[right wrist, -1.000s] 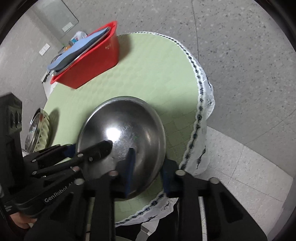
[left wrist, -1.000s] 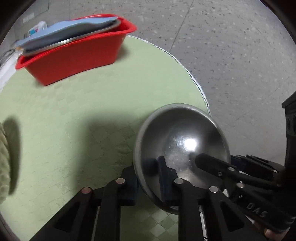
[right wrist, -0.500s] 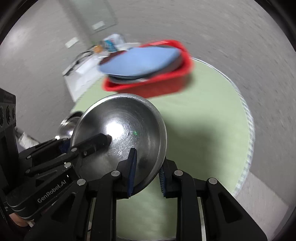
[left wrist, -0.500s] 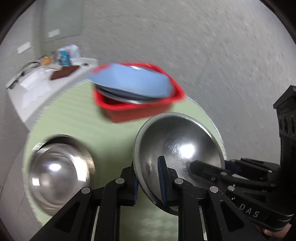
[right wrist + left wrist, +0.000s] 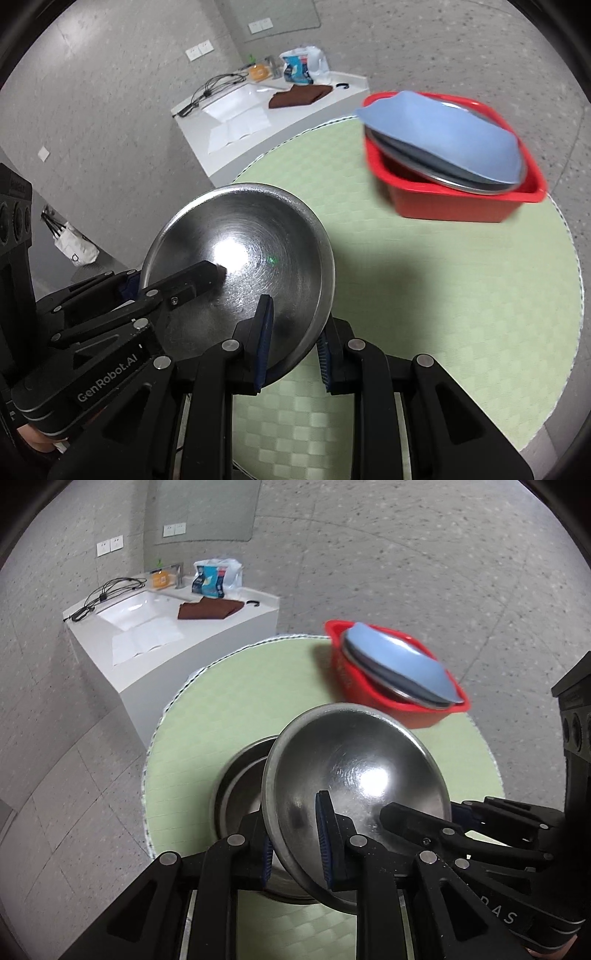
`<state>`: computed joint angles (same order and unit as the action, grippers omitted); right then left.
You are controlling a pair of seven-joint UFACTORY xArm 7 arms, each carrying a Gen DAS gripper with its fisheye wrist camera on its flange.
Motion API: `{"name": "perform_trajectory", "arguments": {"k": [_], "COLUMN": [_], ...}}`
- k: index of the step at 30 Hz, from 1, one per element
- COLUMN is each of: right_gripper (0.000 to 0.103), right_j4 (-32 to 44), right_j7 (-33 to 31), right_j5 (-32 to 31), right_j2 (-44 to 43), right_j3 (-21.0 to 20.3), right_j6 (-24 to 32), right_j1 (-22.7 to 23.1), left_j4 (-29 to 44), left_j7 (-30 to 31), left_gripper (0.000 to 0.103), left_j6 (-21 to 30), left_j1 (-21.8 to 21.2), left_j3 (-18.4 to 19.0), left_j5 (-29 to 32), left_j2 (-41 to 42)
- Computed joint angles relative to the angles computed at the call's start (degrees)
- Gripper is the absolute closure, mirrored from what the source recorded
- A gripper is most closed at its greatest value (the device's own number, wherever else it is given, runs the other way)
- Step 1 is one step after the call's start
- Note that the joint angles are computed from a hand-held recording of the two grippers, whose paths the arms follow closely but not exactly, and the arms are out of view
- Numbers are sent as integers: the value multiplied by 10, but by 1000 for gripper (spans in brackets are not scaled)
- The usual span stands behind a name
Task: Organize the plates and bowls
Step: 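Carry the small steel bowl onto the bowl stack and release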
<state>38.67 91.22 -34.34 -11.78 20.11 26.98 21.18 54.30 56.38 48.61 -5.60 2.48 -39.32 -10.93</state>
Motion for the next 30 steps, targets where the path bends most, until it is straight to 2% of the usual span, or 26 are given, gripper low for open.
{"name": "perform_trajectory", "arguments": {"k": [7,17,20,23,25,28,30], "right_gripper": [78,78,76,78,78,72,60], "right_j4": [38,68,73,73,77,75,72], "right_j7": [16,38,47,61,67,88,108], "right_j5": [-5,-23,-24,-28,-35,-50,-58], "right_j2": [57,79,83,81,84,82,74], "right_j3": [-12,-29,-31,-32,-32,-32,-29], "right_j6": [21,87,103,111,118,119,133], "right_j1": [15,49,57,62,64,68,70], "left_j4": [28,28,16,19,16,19,16], "left_j7": [9,17,20,25,30,44,55], "left_gripper": [87,82,82,78,71,68,66], "left_j6": [13,-25,-55,-53,-61,-52,-49], "left_j1": [11,4,0,0,1,5,8], "left_j3": [-6,-32,-37,-34,-34,-30,-29], "left_j5": [17,18,24,18,9,-12,-25], "left_j2": [46,75,70,76,77,80,75]}}
